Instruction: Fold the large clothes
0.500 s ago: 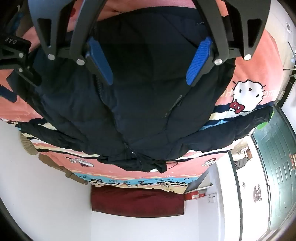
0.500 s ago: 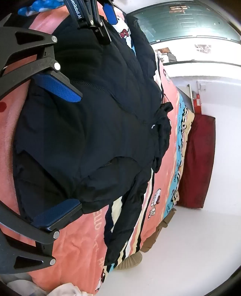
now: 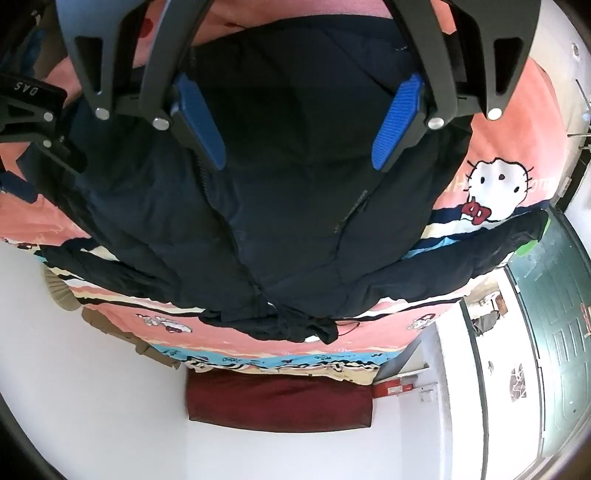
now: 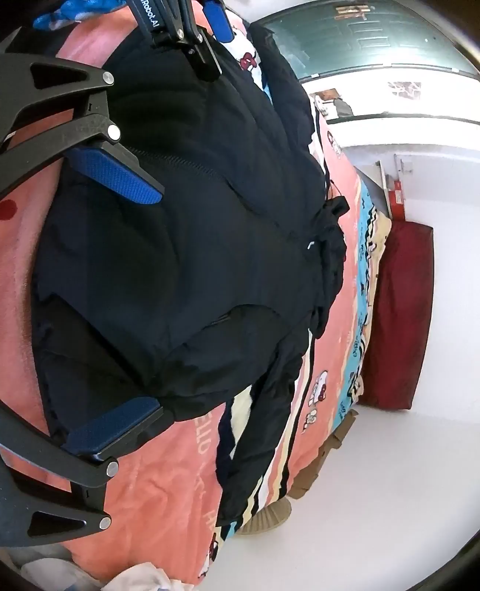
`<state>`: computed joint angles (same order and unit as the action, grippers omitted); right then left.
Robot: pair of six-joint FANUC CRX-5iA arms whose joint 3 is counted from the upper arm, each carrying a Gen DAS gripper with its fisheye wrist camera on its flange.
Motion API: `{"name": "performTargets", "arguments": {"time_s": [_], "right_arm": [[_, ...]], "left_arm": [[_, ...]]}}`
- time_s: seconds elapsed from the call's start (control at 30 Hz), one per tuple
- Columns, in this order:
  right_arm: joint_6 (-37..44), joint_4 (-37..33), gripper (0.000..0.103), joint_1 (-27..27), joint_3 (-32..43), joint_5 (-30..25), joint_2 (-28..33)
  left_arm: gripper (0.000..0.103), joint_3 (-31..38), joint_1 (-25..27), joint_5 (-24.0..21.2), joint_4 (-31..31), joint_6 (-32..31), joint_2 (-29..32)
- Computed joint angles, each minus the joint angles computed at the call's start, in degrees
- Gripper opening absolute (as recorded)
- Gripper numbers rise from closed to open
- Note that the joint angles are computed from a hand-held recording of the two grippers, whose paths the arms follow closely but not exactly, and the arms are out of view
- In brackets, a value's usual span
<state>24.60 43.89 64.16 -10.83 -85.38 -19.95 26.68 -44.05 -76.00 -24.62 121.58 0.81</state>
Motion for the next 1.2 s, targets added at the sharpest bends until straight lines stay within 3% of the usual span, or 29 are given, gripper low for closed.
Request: {"name": "performTargets", "arguments": {"time_s": [1.2], "right_arm": [[-0.58, -0.08, 0.103, -0.03, 0.44, -2.68, 0.66]], "left_arm": [[0.081, -1.10, 1.21, 0.72, 3.43, -1.52, 0.31]]}}
